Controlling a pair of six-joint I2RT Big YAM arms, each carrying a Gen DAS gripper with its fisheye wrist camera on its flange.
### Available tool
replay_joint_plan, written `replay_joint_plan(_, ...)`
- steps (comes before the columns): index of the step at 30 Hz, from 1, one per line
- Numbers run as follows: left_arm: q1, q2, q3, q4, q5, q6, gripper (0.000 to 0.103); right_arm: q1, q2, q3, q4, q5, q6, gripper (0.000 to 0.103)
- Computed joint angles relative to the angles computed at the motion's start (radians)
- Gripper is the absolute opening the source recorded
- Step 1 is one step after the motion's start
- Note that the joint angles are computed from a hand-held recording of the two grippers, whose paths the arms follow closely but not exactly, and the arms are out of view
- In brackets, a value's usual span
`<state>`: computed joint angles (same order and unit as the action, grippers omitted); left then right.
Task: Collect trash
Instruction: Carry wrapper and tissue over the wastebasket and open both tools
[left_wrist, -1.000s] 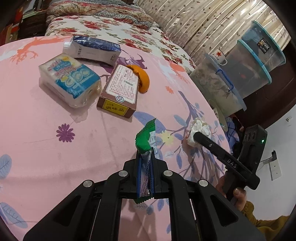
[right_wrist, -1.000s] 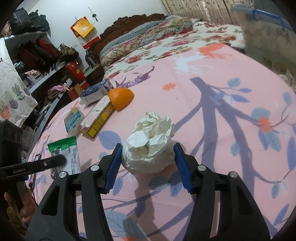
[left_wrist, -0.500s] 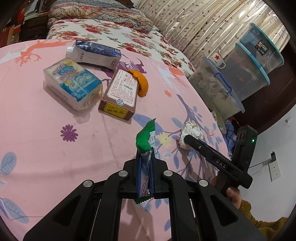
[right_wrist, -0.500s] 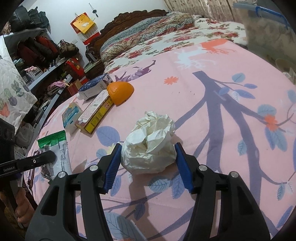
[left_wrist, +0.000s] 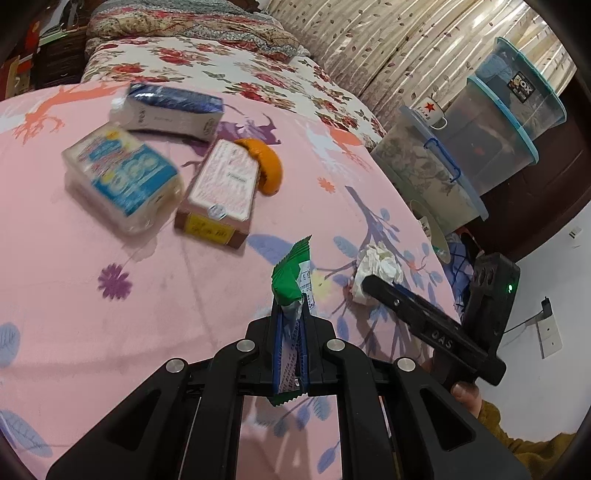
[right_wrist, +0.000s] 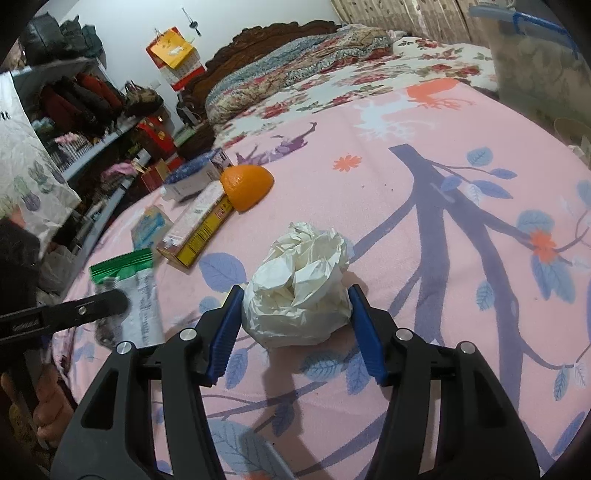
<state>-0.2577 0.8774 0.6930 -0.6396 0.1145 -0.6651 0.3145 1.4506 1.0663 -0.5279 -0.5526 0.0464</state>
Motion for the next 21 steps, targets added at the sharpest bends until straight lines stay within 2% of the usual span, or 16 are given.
replay_joint_plan(3,-0.016,0.070,0.063,-0.004,-0.003,0.031,0.007,-0.042,0.001,0.010,-0.002,-0.020,-0.006,0.059)
replay_joint_plan(7,-0.054,0.232,0.199,0.007,0.014,0.089,0.007,-0.162,0.016,0.046,0.001,-0.046,-0.008,0.059)
replay_joint_plan(10,-0.080,0.359,0.314,0.016,0.042,0.125,0.007,-0.246,0.037,0.083,0.011,-0.029,-0.024,0.059)
replay_joint_plan(16,-0.148,0.687,0.683,-0.029,0.102,0.209,0.007,-0.413,0.144,0.230,0.053,0.037,-0.033,0.059)
replay_joint_plan(18,-0.170,0.814,0.848,-0.070,0.128,0.233,0.007,-0.448,0.201,0.301,0.041,0.048,-0.034,0.059)
replay_joint_plan(21,-0.204,1.017,1.136,-0.182,0.136,0.268,0.007,-0.503,0.301,0.424,0.023,0.043,0.019,0.059)
